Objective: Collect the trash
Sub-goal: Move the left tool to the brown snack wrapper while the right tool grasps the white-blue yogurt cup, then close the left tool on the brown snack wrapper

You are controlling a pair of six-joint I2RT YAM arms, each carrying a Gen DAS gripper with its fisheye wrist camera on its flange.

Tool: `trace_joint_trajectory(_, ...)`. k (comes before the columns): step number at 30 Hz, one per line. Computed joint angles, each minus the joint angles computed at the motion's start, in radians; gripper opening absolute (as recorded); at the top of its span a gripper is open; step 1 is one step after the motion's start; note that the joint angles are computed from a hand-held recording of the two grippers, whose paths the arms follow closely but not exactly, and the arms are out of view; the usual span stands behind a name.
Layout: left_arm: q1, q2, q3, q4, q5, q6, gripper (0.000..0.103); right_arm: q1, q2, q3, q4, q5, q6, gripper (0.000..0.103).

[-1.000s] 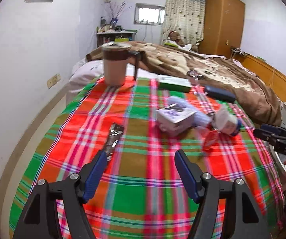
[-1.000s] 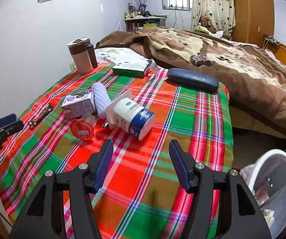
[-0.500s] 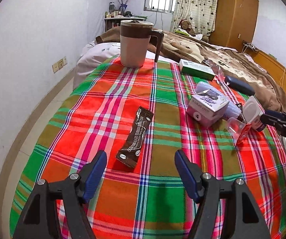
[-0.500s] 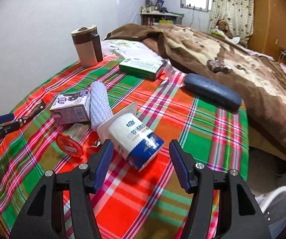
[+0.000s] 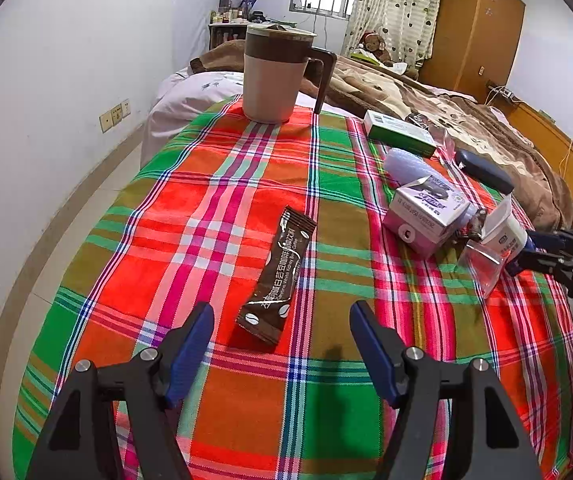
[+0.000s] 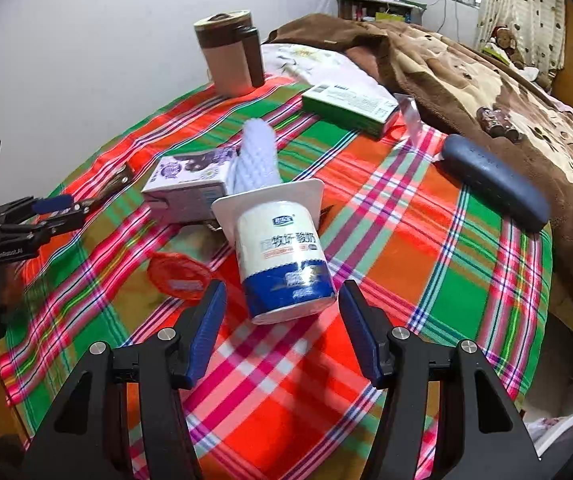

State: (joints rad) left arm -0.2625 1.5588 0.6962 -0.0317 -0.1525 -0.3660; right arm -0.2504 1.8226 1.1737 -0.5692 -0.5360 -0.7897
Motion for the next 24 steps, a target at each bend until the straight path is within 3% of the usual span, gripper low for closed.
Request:
trace_joint_trajectory(11, 0.0, 0.054, 0.046, -0.013, -0.032, 0.024, 0.07, 0.076, 0.025, 0.011, 0.053, 0.091, 0.117, 0.06)
trace_joint_trajectory(16, 0.015, 0.106, 0.09, -0.027, -0.006, 0.031, 0.07, 0.068, 0.037, 0.016, 0.045, 0.067, 0.136, 0.06)
trace_joint_trajectory(19, 0.017, 0.12, 0.095, -0.019, 0.003, 0.028, 0.069, 0.059, 0.034, 0.007, 0.057, 0.049, 0.161, 0.053)
trace_joint_trajectory(24, 0.016, 0.135, 0.115, -0.023, 0.003, 0.04, 0.048, 0.04, 0.033, 0.003, 0.061, 0.022, 0.182, 0.053)
